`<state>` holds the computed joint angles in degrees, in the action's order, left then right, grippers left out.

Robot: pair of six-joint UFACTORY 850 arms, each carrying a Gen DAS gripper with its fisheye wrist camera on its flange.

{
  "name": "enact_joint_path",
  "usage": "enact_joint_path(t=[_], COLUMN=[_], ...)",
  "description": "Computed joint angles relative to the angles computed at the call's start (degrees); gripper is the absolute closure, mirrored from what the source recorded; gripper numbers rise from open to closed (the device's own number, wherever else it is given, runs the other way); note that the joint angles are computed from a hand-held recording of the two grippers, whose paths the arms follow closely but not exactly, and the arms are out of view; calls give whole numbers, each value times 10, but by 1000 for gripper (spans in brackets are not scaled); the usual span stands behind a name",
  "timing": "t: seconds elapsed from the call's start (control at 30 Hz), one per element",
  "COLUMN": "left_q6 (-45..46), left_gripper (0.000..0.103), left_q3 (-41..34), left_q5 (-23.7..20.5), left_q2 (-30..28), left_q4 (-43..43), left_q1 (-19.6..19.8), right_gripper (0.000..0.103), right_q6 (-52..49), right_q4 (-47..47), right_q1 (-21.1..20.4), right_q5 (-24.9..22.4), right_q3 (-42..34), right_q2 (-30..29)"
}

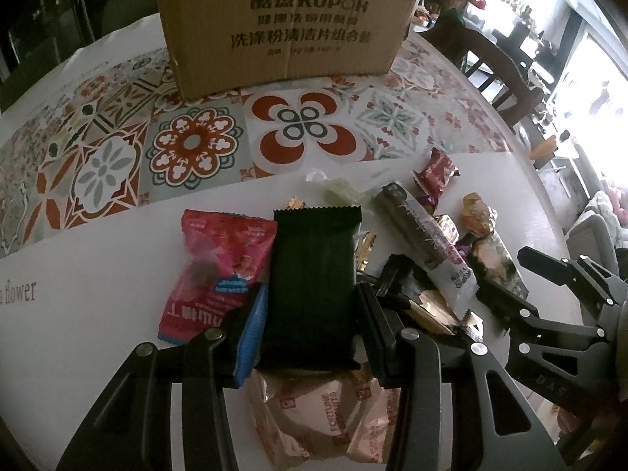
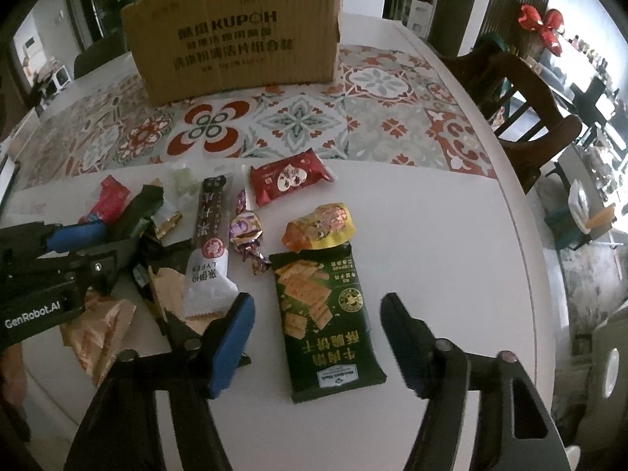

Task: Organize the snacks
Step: 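Move both tools to the snack pile and close the left tool on the dark green packet, then lift the dark green packet with the left tool and carry it over the box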

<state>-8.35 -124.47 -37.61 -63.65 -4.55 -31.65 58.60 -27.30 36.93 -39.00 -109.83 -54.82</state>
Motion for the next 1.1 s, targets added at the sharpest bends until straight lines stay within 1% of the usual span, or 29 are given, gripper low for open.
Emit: enact_joint_path(t=[0.17, 0.2, 0.23, 0.27, 0.33, 0.47, 0.63, 0.8, 0.97, 1.1], left_q6=[0, -2, -3, -6, -12, -30, -45, -49, -83, -134], left_gripper=[58, 58, 58, 61, 61, 61, 61, 61, 61, 61], left_q3=[-12, -12, -9, -4, -5, 2, 28, 38, 46, 50], left_q5=[-7, -6, -4, 0, 2, 10, 34, 48, 58, 65], left_q2=[-9, -8, -7, -4, -4, 1, 22, 36, 53, 67], left_q4=[2, 4, 5, 8, 17, 35, 62, 63, 93, 142], left_q1=[0, -1, -1, -2, -3, -7, -14, -17, -22, -26], right_gripper=[39, 43, 51, 54, 55, 56, 56, 56, 56, 56], right_q6=[-5, -7, -11, -14, -12, -8, 2, 24, 47, 62], right_q4=[11, 16, 20, 22, 20, 9, -9, -43, -83, -120], right_q1=[-3, -3, -4, -4, -4, -3, -2, 1, 2, 1], right_q5=[-1, 2, 1, 2, 8, 10, 21, 33, 48, 60], right_q3=[0, 1, 1, 1, 6, 11, 29, 48, 60, 57], right_q2=[-3, -2, -3, -4, -1, 3, 19, 40, 59, 70])
